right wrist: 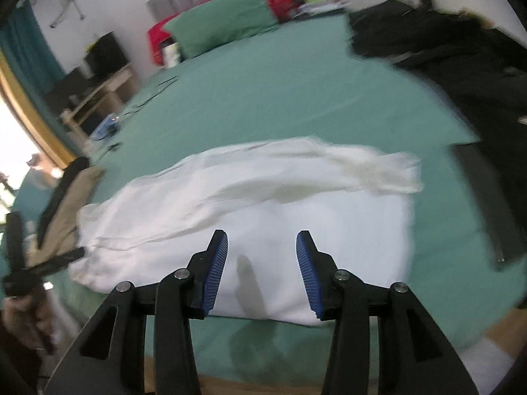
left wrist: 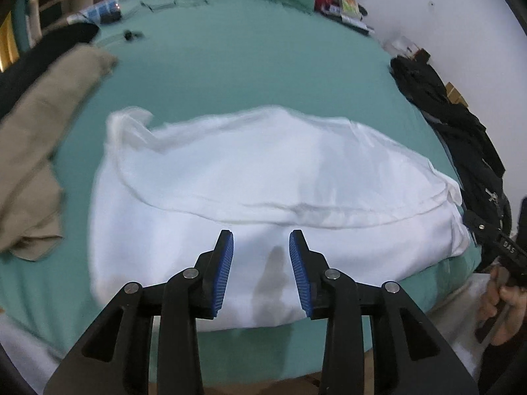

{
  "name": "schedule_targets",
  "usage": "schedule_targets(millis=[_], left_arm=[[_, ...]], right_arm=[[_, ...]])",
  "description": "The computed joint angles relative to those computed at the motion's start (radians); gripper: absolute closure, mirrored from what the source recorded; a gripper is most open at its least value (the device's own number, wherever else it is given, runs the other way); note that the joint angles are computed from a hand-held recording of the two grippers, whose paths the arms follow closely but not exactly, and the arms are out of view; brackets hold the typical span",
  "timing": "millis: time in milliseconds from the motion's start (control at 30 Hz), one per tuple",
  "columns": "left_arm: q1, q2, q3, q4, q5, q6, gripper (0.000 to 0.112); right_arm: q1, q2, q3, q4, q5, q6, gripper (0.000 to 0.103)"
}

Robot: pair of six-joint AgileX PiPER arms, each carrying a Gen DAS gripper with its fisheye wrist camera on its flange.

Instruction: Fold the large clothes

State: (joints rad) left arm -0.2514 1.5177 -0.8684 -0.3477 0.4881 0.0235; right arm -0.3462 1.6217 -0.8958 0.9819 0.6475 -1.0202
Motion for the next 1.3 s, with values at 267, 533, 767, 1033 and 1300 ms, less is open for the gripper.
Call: schedule_targets(millis=[267,533,767,1033,1300], left_arm=[[-0.033,0.105,-0.054,0.023,-0.039,0.002,0.061],[-0.018,0.208,-0.171,0.003,-0.047,0.042,0.054],[0.003,0.314,-0.285,-0.088,-0.04,0.114,0.054],[0.001,0.438,-0.541,0.091,0.03,-0.051,0.054],[0.051,0.452,-0.632,0.205,0.044,-0.156,0.054]], right_arm=[[0.157,0.116,-0.095,-0.123,-0.097,0.066,0.056],[0.173,0.265,-0.286,-0.165,-0.014,0.114,0.056],[0.102,0.447,-0.49,0.016,0.175,0.128,0.056],[0.109,0.546,-0.704,-0.01,0.187,0.24,0.056],[0.121,0.459,-0.619,-0.146,0.0,0.274,0.056]])
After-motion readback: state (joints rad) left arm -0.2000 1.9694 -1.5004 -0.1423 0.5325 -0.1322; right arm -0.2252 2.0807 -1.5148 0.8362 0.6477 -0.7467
